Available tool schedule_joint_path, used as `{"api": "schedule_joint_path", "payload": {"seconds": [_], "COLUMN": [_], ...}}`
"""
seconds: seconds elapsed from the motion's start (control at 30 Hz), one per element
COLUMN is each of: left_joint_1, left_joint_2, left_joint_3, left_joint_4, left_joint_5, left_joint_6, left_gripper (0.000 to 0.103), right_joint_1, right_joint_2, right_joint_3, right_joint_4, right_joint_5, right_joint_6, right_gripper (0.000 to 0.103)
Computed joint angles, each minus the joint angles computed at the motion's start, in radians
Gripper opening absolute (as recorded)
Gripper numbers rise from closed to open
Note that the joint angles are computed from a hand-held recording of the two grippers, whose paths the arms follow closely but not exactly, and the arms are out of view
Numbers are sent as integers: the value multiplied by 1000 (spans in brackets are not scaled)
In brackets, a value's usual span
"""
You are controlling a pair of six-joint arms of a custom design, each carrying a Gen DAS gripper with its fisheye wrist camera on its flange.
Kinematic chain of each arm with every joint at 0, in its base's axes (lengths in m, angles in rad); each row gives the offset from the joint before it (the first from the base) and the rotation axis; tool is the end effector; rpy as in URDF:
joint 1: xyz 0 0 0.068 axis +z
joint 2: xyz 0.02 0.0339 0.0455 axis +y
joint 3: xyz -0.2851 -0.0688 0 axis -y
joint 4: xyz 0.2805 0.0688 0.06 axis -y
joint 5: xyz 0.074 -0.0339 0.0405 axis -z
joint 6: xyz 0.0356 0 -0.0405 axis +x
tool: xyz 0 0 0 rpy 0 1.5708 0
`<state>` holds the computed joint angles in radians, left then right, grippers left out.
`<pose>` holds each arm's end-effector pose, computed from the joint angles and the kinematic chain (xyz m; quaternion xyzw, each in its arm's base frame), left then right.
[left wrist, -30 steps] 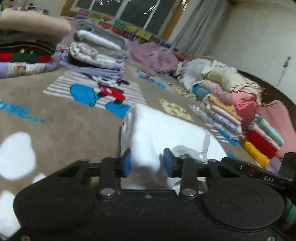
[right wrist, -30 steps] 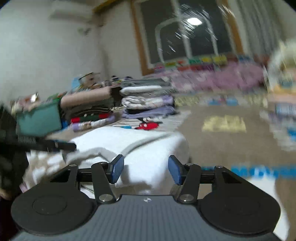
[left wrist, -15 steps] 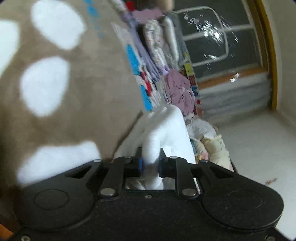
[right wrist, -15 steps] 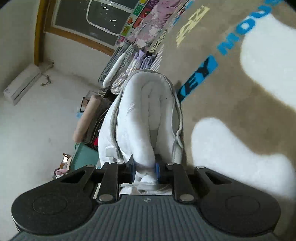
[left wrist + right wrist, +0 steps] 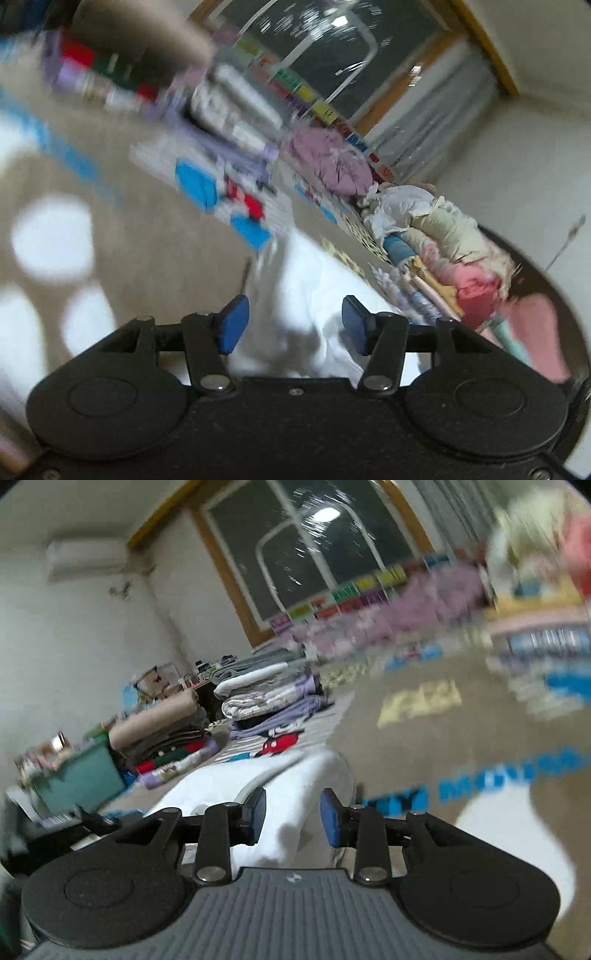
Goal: Fold clothes
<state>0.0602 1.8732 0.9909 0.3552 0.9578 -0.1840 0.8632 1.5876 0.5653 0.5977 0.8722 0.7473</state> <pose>0.4121 -0.0043 0.1597 0.1343 0.7916 -0.4261 0.4168 0.2226 0.2183 0.1506 0.1846 0.7736 0.1084 0.5965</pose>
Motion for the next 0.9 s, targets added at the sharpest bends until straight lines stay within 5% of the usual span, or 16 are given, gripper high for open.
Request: {"api": "schedule_joint_path", "payload": {"seconds": [0.27, 0.4, 0.6, 0.67, 0.9], "left_joint_1": [-165, -228, -281, -328, -355], "left_joint_2": [67, 173, 164, 170, 177], "left_joint_3": [219, 312, 66, -4, -60], "left_joint_4": [-130, -216, 122, 256, 385], "left_joint_5": [-138, -164, -315, -429, -503], "left_joint_6": [423, 506, 195, 243, 292], "left_gripper": [43, 43, 40, 40, 42], "right_joint_1": [-90, -151, -212, -216, -201], "right_joint_2": [138, 152, 168, 175, 229], "right_joint_3": [181, 220, 194, 183, 175], "right_joint_4": [74, -9, -90, -64, 21], "right_joint_5": [-86, -169, -318, -337, -308], "right_joint_6": [-399, -354, -268, -260, -278], "right_gripper": [34, 33, 33, 33, 33]}}
